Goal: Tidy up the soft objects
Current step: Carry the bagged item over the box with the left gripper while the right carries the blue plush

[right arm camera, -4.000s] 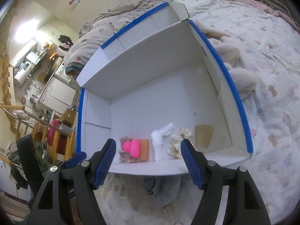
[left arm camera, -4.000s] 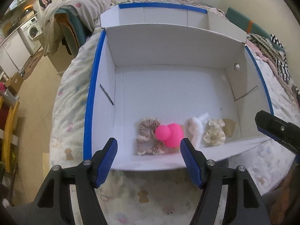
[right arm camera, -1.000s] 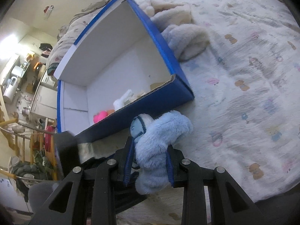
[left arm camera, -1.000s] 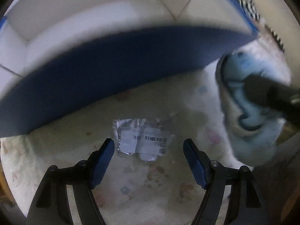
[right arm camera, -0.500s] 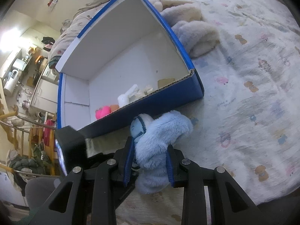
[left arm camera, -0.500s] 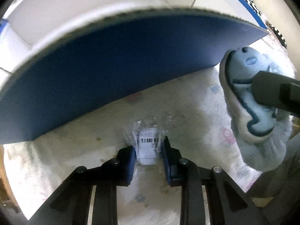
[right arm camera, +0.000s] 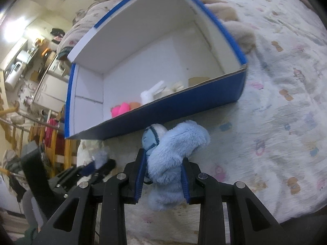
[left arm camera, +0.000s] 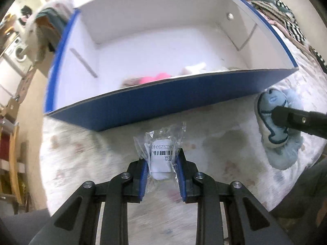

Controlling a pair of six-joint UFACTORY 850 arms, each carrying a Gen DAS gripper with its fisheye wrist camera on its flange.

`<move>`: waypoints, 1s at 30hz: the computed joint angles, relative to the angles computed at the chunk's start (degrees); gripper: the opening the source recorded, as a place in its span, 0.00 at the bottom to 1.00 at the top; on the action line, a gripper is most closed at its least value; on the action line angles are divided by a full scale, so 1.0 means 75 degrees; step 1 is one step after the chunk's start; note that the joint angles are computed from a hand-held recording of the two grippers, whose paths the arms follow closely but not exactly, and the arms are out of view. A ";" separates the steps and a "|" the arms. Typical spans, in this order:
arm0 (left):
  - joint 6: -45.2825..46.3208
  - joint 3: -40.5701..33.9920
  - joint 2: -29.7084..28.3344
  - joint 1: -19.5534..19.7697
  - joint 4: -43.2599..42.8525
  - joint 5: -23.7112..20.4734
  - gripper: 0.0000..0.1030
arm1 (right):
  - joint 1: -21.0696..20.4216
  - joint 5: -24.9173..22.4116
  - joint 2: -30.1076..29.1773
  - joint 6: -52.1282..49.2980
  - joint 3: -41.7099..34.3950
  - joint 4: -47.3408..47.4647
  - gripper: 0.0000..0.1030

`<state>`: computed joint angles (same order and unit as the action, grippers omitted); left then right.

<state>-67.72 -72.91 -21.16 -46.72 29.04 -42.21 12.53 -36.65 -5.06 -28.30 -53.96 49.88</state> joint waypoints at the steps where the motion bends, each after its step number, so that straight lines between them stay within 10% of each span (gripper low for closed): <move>1: -0.0132 0.0105 0.0110 -0.0001 0.0033 -0.0018 0.22 | 0.0040 -0.0040 0.0002 -0.0057 0.0001 0.0031 0.31; 11: -0.1505 0.0716 0.1134 -0.0285 0.1038 -0.0542 0.22 | 0.0059 -0.0316 0.0520 -0.2277 0.0224 0.1844 0.31; 30: -0.1092 -0.0779 0.0453 0.0503 0.1519 -0.0475 0.22 | -0.0236 -0.0008 0.0207 -0.3440 -0.0659 0.3469 0.31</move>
